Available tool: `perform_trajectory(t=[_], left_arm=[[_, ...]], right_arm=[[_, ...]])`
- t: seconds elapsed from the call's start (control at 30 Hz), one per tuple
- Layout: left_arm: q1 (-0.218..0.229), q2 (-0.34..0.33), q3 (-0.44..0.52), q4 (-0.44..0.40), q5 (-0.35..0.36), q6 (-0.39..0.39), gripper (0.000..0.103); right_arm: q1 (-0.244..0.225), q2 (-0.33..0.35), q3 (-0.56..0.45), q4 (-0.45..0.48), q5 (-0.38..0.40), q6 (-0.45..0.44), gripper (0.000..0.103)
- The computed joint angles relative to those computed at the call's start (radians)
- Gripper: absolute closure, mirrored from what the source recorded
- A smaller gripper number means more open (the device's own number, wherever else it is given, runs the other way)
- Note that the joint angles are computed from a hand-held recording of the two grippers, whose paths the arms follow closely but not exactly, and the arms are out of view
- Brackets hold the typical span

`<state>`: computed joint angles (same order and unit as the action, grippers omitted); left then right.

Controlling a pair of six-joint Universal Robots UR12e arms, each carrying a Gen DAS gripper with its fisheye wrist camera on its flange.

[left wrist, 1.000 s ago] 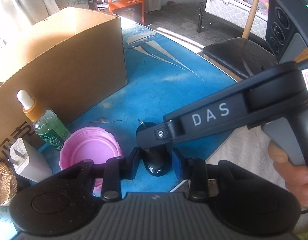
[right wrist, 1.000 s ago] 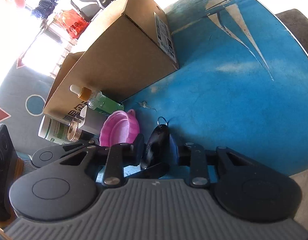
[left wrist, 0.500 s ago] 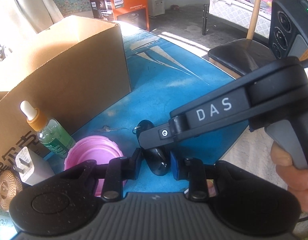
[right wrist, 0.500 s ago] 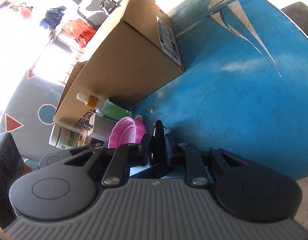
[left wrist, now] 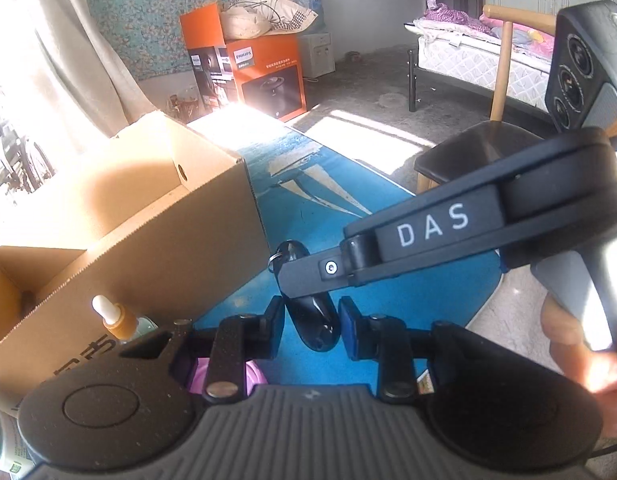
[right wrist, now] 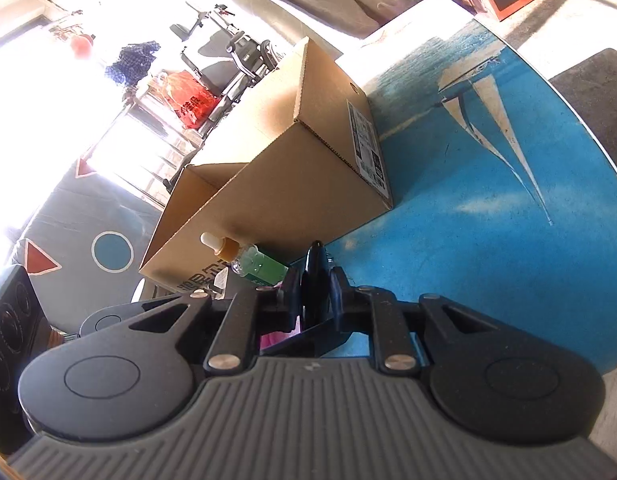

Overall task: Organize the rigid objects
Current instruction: 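Close the right gripper on the black key fob and lift it, then carry the key fob into the box and open the right gripper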

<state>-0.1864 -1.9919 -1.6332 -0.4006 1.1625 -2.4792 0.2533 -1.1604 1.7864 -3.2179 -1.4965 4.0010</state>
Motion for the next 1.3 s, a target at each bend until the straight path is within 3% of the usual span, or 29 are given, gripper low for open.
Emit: perform_trajectory(t=[0.23, 0.37, 0.47, 0.63, 0.7, 0.8, 1.0, 1.3], left_arm=[[0.034, 0.018, 0.018, 0.161, -0.044, -0.111, 0.073], [0.057, 0.005, 0.074, 0.165, -0.012, -0.177, 0.072], [0.076, -0.023, 0.145, 0.096, 0.024, -0.222, 0.072], [0.098, -0.116, 0.316, -0.116, 0.084, -0.300, 0.072], [0.110, -0.150, 0.376, -0.216, 0.091, -0.300, 0.073], [0.121, -0.185, 0.423, -0.286, 0.118, -0.274, 0.073], [0.148, -0.198, 0.432, -0.297, 0.112, -0.265, 0.069], [0.171, -0.190, 0.410, -0.208, 0.110, -0.324, 0.057]], right_arm=[[0.019, -0.005, -0.115, 0.031, -0.048, -0.184, 0.088], [0.016, 0.044, -0.259, 0.107, 0.018, -0.298, 0.088], [0.002, 0.108, -0.405, 0.237, 0.116, -0.346, 0.088], [-0.018, 0.249, -0.678, 0.545, 0.269, -0.372, 0.088], [-0.021, 0.316, -0.792, 0.682, 0.312, -0.365, 0.089], [-0.029, 0.400, -0.921, 0.836, 0.372, -0.348, 0.089], [-0.041, 0.549, -1.145, 1.075, 0.463, -0.341, 0.089], [-0.038, 0.749, -1.514, 1.379, 0.460, -0.444, 0.087]])
